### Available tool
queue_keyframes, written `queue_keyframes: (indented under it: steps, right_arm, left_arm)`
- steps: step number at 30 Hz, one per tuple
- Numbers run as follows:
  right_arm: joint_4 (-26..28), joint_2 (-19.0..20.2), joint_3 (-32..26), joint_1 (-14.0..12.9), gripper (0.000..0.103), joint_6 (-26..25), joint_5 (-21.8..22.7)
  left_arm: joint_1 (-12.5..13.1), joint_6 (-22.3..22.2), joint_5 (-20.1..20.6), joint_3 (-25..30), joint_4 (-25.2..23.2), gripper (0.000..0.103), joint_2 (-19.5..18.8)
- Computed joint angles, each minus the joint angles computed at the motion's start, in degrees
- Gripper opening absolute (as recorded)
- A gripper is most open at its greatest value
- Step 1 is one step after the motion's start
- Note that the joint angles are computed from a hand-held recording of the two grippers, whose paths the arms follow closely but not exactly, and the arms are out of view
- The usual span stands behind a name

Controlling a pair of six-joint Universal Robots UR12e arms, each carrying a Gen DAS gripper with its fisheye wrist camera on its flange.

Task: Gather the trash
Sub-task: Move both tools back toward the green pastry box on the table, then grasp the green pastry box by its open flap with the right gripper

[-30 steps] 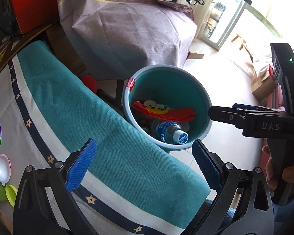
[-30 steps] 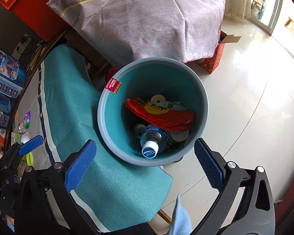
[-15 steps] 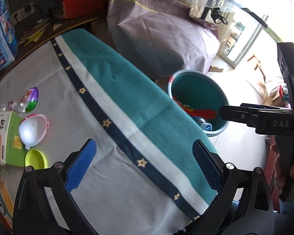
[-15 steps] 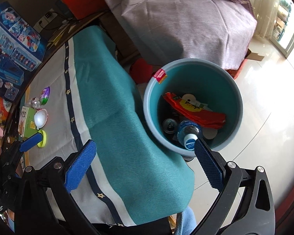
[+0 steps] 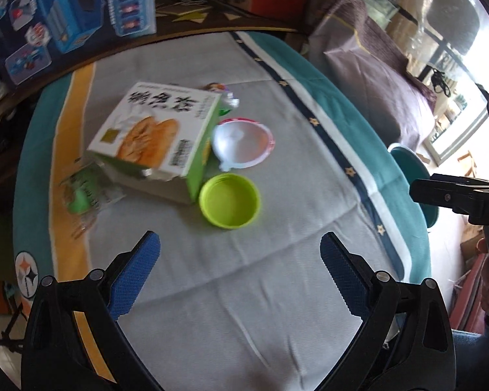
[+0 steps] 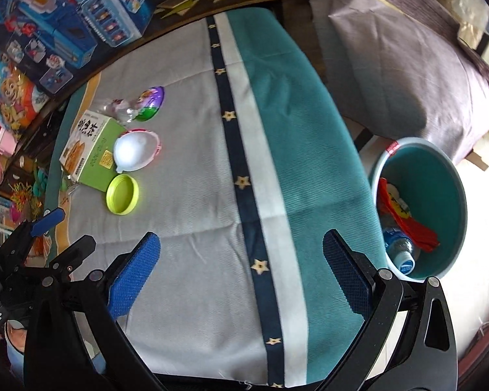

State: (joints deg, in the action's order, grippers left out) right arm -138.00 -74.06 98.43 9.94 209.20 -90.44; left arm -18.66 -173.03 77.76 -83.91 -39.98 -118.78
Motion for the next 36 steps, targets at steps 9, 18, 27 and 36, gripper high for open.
queue_keyframes:
  steps: [9, 18, 27, 36]
  right_arm:
    - [3.79, 8.24, -11.26, 5.17, 0.091, -7.04, -3.01]
    - [4.5, 14.92, -18.97, 8.21, 0.067, -10.2, -5.21]
    - [3.84, 19.23, -23.32, 9.63, 0.051, -11.36, -11.12]
    - [-0.45, 17.79, -21.46, 8.67, 0.004, -9.92, -8.49]
  left_arm:
    - [5.11, -4.93, 1.03, -4.21, 2.08, 0.099, 1.46]
    - [7.81, -6.92, -0.09, -5.27, 2.4, 0.099, 1.52]
    - [9.05, -6.53, -1.11, -4.41, 1.04, 0.099, 0.69]
    - [8.82, -5.68, -1.9, -2.74, 1.45, 0.099, -0.6]
